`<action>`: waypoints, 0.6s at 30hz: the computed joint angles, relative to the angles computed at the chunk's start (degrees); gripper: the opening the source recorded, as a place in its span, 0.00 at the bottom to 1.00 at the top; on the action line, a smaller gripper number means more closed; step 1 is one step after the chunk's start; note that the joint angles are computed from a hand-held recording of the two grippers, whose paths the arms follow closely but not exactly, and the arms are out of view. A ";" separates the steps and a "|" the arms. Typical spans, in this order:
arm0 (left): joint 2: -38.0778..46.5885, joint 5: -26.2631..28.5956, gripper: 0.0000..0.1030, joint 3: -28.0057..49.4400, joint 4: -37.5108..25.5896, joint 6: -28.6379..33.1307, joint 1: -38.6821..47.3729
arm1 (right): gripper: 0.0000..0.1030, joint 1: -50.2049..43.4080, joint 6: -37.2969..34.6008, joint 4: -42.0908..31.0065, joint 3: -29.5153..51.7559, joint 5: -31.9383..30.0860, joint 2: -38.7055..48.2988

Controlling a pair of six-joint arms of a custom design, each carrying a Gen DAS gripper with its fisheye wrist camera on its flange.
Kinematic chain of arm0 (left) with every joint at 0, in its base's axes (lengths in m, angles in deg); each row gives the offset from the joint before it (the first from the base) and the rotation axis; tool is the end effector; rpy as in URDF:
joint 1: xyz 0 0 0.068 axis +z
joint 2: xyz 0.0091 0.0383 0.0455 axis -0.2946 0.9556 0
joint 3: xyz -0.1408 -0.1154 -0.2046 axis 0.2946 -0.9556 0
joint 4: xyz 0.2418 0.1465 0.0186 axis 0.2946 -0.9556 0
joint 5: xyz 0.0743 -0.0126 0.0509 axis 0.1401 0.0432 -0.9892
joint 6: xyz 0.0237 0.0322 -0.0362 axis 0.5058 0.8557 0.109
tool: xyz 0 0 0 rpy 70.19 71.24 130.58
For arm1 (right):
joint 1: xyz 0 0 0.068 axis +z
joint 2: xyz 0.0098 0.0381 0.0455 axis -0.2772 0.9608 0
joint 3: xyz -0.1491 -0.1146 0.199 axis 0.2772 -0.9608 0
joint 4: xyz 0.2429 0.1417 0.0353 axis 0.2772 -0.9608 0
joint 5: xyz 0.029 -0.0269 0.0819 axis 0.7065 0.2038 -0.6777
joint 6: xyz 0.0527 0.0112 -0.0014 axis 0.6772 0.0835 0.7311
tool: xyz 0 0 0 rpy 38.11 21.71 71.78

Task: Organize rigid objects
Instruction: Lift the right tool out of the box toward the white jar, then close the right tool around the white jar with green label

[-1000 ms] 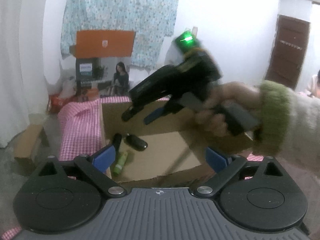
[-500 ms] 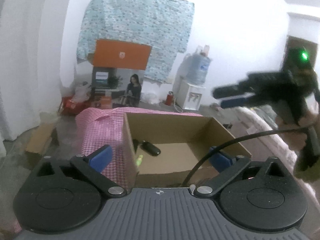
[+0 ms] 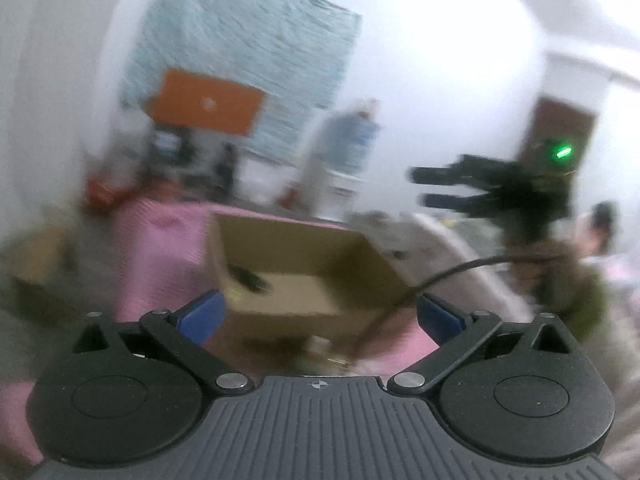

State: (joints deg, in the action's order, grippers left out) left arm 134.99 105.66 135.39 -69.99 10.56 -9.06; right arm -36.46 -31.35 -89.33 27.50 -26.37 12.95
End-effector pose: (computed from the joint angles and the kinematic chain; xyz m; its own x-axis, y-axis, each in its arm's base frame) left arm 0.3132 0.0121 0.3192 -0.5152 0.1769 -0.8386 0.7878 0.4831 -0.3821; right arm 0.2334 -0.0735 0.3998 -0.3952 0.4754 -0.7860 0.1791 0.8791 0.4417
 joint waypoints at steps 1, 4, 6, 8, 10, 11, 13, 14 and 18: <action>2.41 2.57 1.00 2.69 -6.67 4.24 0.84 | 0.72 -0.45 0.28 0.42 -0.35 -0.02 -0.31; 7.00 6.89 1.00 7.26 -21.00 14.35 3.03 | 0.73 -0.27 0.05 1.22 -2.10 1.47 -1.51; 5.90 6.81 1.00 6.08 -18.90 12.43 4.17 | 0.73 1.22 -0.73 0.93 -3.18 4.10 -2.49; 3.74 5.93 1.00 3.18 -13.06 7.68 5.37 | 0.73 2.53 -0.37 1.04 -3.92 4.47 -2.93; 1.44 3.09 1.00 -0.50 -4.35 -0.19 6.07 | 0.73 3.82 0.14 0.58 -5.20 3.19 -4.97; 0.33 1.01 1.00 -2.43 -0.49 -3.38 6.27 | 0.73 5.01 0.36 0.28 -5.56 2.91 -6.05; -0.85 -6.15 1.00 -5.45 6.93 -9.89 5.69 | 0.73 9.30 0.72 0.10 -6.52 3.23 -7.79; -1.23 -11.11 1.00 -7.13 10.87 -13.19 4.65 | 0.73 11.96 0.95 0.46 -6.94 3.64 -8.01; 1.65 -26.56 0.99 -9.57 19.85 -19.81 0.52 | 0.73 23.07 1.82 2.36 -6.33 5.40 -4.03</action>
